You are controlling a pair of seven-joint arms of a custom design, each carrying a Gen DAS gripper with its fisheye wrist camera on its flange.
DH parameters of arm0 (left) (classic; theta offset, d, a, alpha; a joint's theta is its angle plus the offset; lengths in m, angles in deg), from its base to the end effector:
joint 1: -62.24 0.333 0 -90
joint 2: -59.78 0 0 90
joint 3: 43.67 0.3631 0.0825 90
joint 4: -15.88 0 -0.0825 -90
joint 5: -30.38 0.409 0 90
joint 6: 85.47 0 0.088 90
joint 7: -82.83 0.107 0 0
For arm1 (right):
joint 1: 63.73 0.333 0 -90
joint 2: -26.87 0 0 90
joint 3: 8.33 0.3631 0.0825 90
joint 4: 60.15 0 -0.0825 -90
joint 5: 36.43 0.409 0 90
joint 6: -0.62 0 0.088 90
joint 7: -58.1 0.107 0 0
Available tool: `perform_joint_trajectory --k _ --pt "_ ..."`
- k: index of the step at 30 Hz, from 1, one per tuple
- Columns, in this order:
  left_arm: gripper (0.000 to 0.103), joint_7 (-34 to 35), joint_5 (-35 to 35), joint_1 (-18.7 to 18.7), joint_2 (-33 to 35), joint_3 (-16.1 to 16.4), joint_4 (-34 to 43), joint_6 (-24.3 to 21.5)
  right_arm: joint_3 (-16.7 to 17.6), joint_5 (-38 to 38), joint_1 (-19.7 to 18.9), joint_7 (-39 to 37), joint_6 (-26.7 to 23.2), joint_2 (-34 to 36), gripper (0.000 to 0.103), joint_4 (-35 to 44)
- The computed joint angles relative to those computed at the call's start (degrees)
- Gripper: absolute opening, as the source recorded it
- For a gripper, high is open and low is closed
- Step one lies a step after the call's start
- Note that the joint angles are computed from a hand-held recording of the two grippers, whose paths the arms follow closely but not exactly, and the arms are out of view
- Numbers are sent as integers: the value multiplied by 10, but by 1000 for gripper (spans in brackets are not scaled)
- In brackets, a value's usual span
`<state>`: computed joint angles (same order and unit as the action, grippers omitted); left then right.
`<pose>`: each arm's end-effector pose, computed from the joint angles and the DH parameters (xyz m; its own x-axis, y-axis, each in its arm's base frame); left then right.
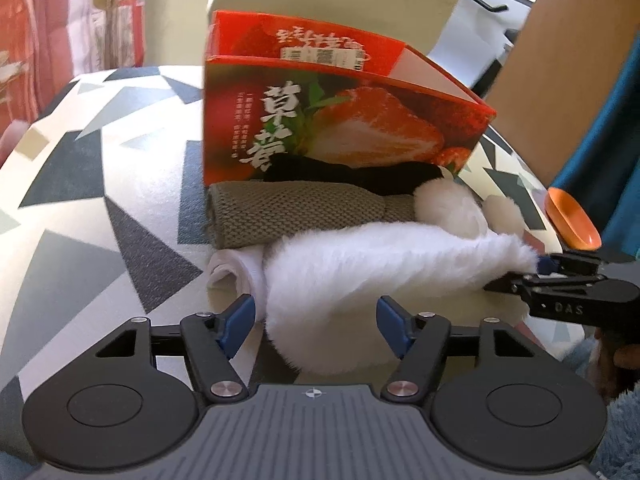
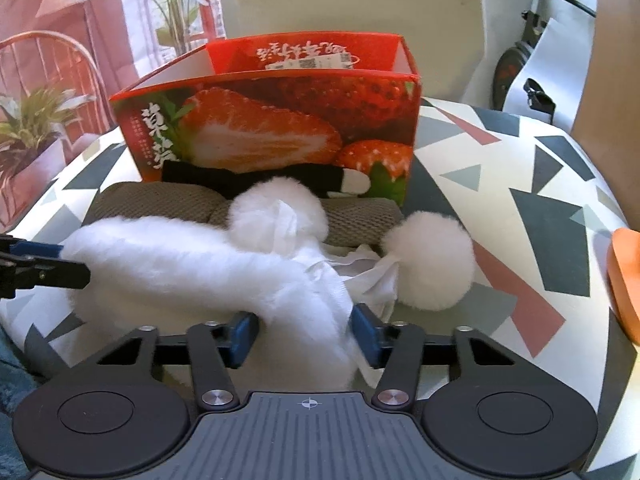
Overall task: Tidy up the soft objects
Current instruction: 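Close the right gripper on the white fluffy scarf while the left gripper grasps it too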
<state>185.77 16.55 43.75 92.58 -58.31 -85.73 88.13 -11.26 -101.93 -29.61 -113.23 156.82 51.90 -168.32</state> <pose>0.6541 -0.3677 0.3459 -0.5116 -0.8431 0.1660 -0.7079 0.3040 -0.6375 0.5716 0.3895 0.3268 -0.1491 -0.9852 -0.0842 -0.7258 0.1668 -0.6674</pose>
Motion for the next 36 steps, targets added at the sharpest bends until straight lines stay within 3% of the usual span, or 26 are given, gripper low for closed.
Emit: perform_joint_trajectory --k 4,7,9,10,11,14,23,31,36 --pt "67 16 5 3 4 -8 -1 6 -1 -6 4 1 -13 5 35 2" --pt "64 8 7 -8 5 5 0 8 -3 -13 4 12 -9 5 30 1" --pt "57 -7 8 -19 6 20 1 9 -5 -19 4 24 -7 4 28 -1" --pt "45 -16 10 -25 5 29 1 10 -6 -21 4 31 -8 4 27 -2" --pt "39 -23 12 -30 5 34 1 8 -6 -24 4 39 -7 4 26 -3" --pt "39 -27 19 -27 8 33 6 -4 -8 -34 2 65 1 3 26 -7" --pt "39 -68 80 -79 24 90 31 -18 -7 -56 -6 96 21 5 25 -11" --pt "39 -111 99 -97 40 115 47 8 -8 -67 -6 113 24 6 25 -10" --pt "27 -122 70 -60 42 79 42 12 -9 -77 -6 131 23 5 24 -12"
